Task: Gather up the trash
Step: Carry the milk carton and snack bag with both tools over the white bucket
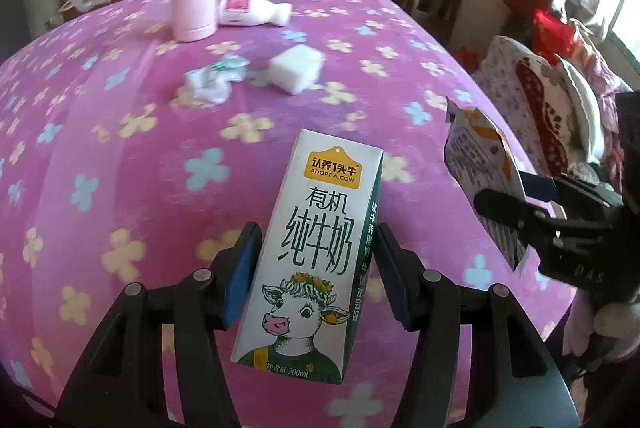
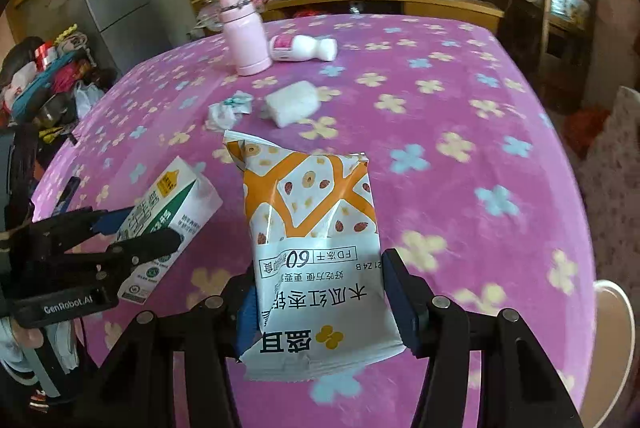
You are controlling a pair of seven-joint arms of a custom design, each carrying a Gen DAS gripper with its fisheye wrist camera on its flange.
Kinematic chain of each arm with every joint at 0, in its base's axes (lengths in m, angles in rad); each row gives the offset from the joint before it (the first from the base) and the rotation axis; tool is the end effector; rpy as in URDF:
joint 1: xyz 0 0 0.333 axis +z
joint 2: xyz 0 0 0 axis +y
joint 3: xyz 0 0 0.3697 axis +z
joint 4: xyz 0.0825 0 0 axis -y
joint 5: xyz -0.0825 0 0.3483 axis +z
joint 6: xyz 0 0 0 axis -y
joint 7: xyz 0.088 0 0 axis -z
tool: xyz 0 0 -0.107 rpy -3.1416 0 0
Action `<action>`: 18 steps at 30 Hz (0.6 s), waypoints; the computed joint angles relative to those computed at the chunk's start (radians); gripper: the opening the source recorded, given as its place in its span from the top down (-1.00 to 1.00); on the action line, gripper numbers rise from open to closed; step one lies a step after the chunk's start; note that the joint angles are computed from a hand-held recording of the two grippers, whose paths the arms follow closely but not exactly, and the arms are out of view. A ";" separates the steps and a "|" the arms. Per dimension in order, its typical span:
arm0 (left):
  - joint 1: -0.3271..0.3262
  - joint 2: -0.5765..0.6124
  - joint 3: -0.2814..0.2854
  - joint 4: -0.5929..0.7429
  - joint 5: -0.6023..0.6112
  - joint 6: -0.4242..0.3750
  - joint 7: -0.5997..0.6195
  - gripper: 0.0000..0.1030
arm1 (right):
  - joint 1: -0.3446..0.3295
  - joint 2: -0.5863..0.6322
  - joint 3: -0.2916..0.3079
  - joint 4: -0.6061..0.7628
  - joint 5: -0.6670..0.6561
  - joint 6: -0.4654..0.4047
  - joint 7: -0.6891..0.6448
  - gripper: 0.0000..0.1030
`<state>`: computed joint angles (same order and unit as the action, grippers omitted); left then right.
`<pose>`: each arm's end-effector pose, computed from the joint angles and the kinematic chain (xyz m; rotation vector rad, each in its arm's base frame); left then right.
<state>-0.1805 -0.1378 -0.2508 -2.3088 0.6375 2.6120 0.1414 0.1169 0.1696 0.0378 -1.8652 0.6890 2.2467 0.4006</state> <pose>0.4363 -0.2208 0.5165 -2.2962 1.3535 -0.6508 0.5938 0.1093 0.5213 -2.3996 0.7846 -0.0438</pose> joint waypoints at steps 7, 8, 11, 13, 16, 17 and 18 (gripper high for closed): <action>-0.042 0.107 -0.016 0.138 0.053 -0.033 -0.005 -0.08 | -0.053 -0.015 -0.036 -0.003 0.018 0.010 -0.012 -0.06; -0.051 0.124 -0.015 0.159 0.058 -0.039 0.000 -0.08 | -0.061 -0.012 -0.041 0.002 0.018 0.009 -0.007 -0.06; -0.078 0.164 -0.009 0.212 0.066 -0.048 0.013 -0.08 | -0.086 0.000 -0.052 0.021 0.015 0.001 0.008 -0.07; -0.097 0.196 -0.006 0.256 0.071 -0.058 0.027 -0.08 | -0.104 0.009 -0.060 0.035 0.014 0.002 0.015 -0.07; -0.125 0.240 0.001 0.316 0.073 -0.070 0.050 -0.08 | -0.127 0.023 -0.066 0.057 0.008 0.003 0.024 -0.07; -0.134 0.256 0.003 0.338 0.071 -0.074 0.060 -0.08 | -0.134 0.028 -0.068 0.064 0.005 0.004 0.028 -0.07; -0.143 0.271 0.005 0.359 0.070 -0.078 0.069 -0.08 | -0.142 0.034 -0.070 0.072 0.005 0.002 0.032 -0.07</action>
<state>-0.3239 0.1329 -0.2454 -1.9502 0.7079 2.5341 0.2099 -0.0254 0.2038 -0.0326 -1.7928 0.6938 2.2490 0.4323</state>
